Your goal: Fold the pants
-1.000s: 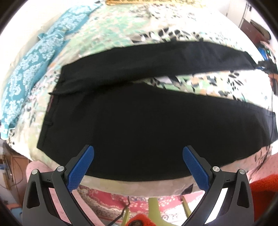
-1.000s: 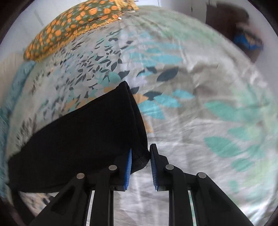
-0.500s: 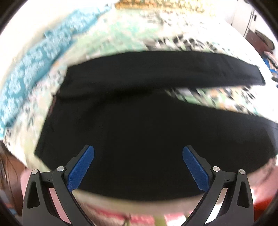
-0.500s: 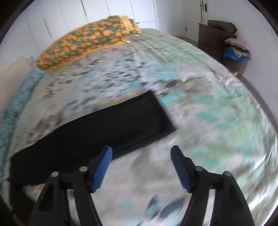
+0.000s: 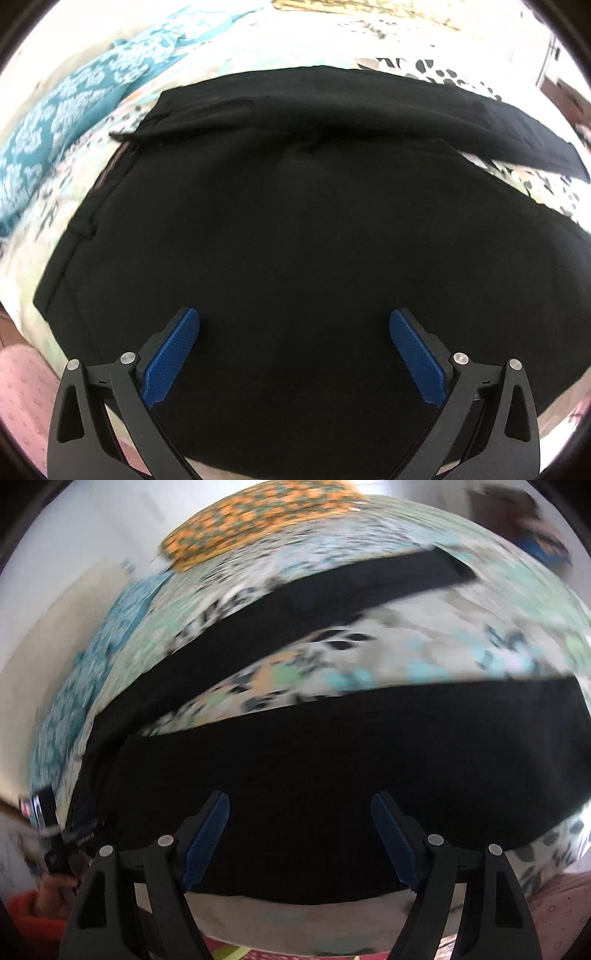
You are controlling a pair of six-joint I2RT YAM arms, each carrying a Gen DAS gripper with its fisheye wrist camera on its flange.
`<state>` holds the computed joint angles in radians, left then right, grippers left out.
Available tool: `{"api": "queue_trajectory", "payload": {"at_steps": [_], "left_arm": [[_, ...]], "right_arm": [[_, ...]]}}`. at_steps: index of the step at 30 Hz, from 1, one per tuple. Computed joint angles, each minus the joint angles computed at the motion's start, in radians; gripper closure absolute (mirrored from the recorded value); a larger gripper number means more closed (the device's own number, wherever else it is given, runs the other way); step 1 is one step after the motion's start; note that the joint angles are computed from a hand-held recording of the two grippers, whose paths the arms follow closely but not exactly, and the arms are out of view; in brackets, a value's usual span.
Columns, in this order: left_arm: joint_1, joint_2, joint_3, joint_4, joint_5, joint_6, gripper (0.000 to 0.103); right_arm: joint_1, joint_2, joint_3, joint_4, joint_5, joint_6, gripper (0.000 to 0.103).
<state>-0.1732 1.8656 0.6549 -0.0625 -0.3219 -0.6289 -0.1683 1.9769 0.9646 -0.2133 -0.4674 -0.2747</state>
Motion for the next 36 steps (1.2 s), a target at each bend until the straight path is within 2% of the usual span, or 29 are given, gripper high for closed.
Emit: {"api": "queue_trajectory", "payload": {"at_steps": [4,8,11,13,15,17,19,20,23,36], "left_arm": [[0.008,0.009,0.003,0.01,0.017,0.022,0.0],[0.0,0.007,-0.018,0.047,0.01,0.029,0.0],[-0.002,0.006,-0.024,0.056,0.009,0.037,0.0],[-0.001,0.009,-0.017,0.046,0.012,0.038,0.0],[0.008,0.01,-0.017,0.045,0.021,0.042,0.0],[0.02,0.014,-0.014,0.046,0.03,0.052,0.0],[0.016,0.014,-0.012,0.043,0.029,0.047,0.0],[0.042,0.027,-0.008,0.058,0.038,0.073,0.0],[0.024,0.025,-0.012,0.061,0.025,0.058,0.0],[-0.004,0.011,-0.037,0.078,0.012,0.037,0.0]], "right_arm": [[0.128,-0.048,-0.084,0.113,0.062,0.051,0.02],[0.236,-0.029,-0.155,0.251,0.177,0.112,0.019],[0.257,-0.007,-0.17,0.262,0.214,0.1,0.019],[0.267,0.012,-0.18,0.272,0.26,0.068,0.012],[0.269,0.04,-0.177,0.276,0.3,0.047,0.009],[0.259,0.053,-0.177,0.279,0.305,0.04,0.007],[0.255,0.055,-0.185,0.291,0.294,0.034,0.0],[0.262,0.06,-0.192,0.304,0.306,0.029,0.0],[0.284,0.061,-0.231,0.374,0.346,0.025,0.0],[0.277,0.054,-0.301,0.504,0.338,0.029,0.0]]}}
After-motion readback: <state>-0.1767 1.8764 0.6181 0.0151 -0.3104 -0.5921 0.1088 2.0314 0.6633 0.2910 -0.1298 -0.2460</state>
